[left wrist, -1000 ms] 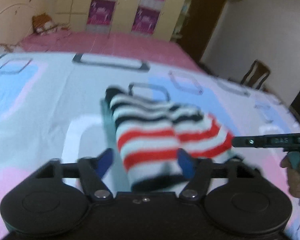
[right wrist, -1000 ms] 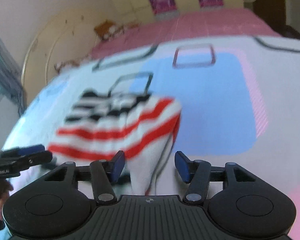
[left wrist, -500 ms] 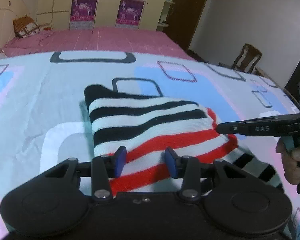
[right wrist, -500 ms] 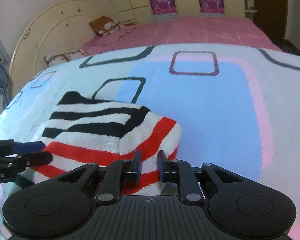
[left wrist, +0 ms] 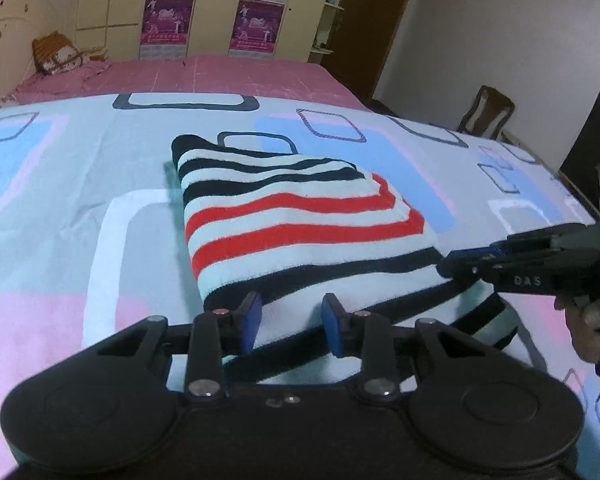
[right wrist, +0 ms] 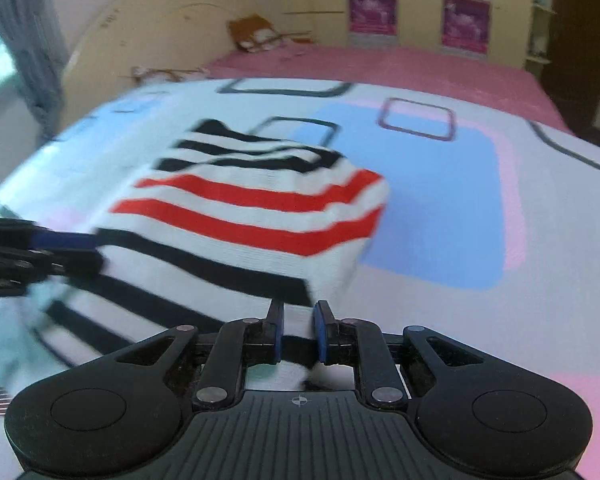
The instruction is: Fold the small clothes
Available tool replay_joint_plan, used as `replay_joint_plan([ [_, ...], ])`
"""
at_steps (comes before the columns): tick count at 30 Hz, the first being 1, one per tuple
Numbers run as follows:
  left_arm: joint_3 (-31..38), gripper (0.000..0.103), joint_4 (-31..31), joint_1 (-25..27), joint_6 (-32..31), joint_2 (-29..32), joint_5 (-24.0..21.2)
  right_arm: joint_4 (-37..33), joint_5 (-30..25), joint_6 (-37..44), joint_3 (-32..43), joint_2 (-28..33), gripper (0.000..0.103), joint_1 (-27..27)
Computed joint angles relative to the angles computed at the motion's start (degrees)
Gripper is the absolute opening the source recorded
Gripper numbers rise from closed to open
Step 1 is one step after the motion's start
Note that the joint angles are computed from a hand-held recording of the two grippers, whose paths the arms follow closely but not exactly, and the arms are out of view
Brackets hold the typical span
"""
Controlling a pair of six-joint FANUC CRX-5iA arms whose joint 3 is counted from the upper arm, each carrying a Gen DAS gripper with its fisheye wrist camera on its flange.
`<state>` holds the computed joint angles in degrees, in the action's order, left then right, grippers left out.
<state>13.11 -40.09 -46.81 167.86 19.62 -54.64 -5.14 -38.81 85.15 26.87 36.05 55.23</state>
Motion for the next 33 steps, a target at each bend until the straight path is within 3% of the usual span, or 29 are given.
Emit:
replay_joint_plan([
  [4, 1.4, 0.032, -0.8, -1.2, -0.3, 0.6, -2.7, 0.0, -0.6, -1.3, 0.5, 0.2, 0.016, -0.1],
  [9, 1.3, 0.028, -0.5, -3.5, 0.4, -0.6, -5.6, -0.9, 3.1, -0.2, -5.6, -5.5, 0.016, 0.1],
  [13, 1.1, 0.028, 0.9, -5.1, 2.6, -0.1, -7.1, -4.0, 1.9, 2.5, -8.3, -8.4, 0.016, 0.5],
  [17, 1.9, 0.03, 0.5, -6.0, 6.8, 1.4, -8.6, -1.8, -0.9, 0.6, -8.9, -7.0, 0.016, 1.5],
  [20, 3.1, 0.03, -0.3, -6.5, 8.1, 2.7, -10.5, -2.4, 1.4, 0.3, -10.7, -6.9, 0.016, 1.3],
  [24, 6.3, 0.03, -0.7, -7.3, 7.3, 4.5, -14.7, -4.1, 2.1, 0.9, -11.3, -7.6, 0.016, 0.6],
  [33, 14.4, 0.028, -3.0, -11.4, 8.7, 8.6, -23.8, -5.8, 6.5, -0.4, -19.9, -16.2, 0.016, 0.5],
])
